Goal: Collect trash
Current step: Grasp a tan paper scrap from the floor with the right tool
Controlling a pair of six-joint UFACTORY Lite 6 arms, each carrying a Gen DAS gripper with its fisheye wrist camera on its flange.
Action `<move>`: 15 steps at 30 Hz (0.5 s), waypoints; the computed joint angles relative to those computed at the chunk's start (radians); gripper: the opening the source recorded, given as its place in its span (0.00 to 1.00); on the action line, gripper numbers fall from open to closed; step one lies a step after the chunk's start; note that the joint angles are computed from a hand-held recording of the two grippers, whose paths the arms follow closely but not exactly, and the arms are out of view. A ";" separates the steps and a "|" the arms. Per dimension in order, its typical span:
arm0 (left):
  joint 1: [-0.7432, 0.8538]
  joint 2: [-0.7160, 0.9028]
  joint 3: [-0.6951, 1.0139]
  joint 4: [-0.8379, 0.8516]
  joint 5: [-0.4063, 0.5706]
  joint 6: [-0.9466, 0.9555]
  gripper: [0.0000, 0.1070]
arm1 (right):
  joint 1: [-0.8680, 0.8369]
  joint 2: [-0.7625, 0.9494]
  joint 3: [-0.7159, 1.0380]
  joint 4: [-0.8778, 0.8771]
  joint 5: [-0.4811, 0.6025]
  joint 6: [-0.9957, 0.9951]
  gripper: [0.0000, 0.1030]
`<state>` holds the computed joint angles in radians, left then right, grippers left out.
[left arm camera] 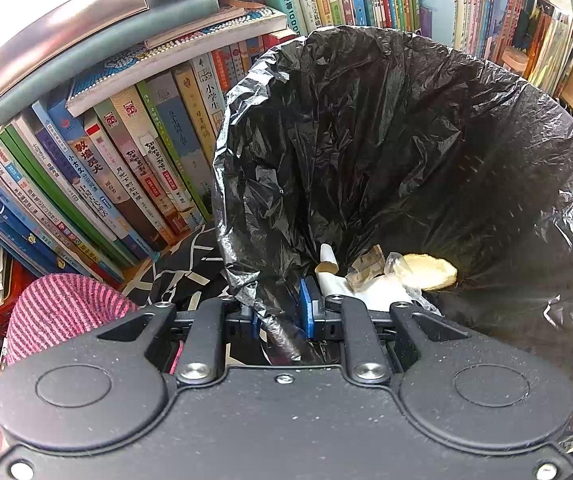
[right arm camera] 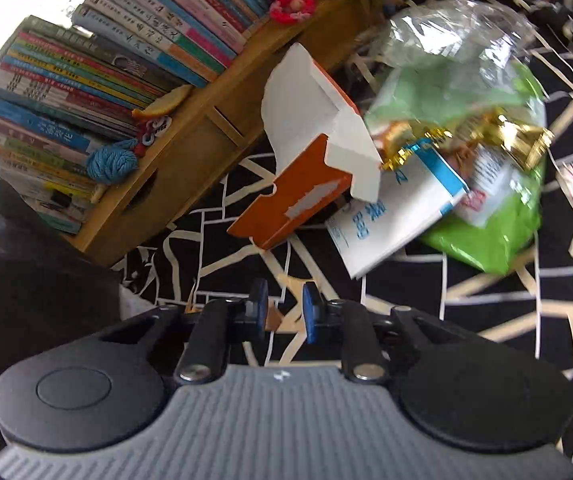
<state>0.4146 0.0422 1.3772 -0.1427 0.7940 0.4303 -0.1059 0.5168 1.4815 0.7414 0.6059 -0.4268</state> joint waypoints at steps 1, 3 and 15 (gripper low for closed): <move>0.000 0.000 0.001 0.002 0.001 -0.002 0.17 | 0.001 0.005 -0.021 0.054 -0.031 -0.083 0.24; -0.002 -0.002 0.000 0.007 0.001 -0.006 0.17 | 0.002 0.034 -0.027 0.113 -0.051 -0.174 0.25; -0.022 -0.006 -0.006 0.046 -0.002 -0.035 0.17 | 0.071 0.082 -0.095 0.132 -0.196 -0.392 0.57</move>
<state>0.3923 0.0360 1.3714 -0.0969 0.7916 0.3951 -0.0346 0.5985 1.3869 0.8739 0.4104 -0.8188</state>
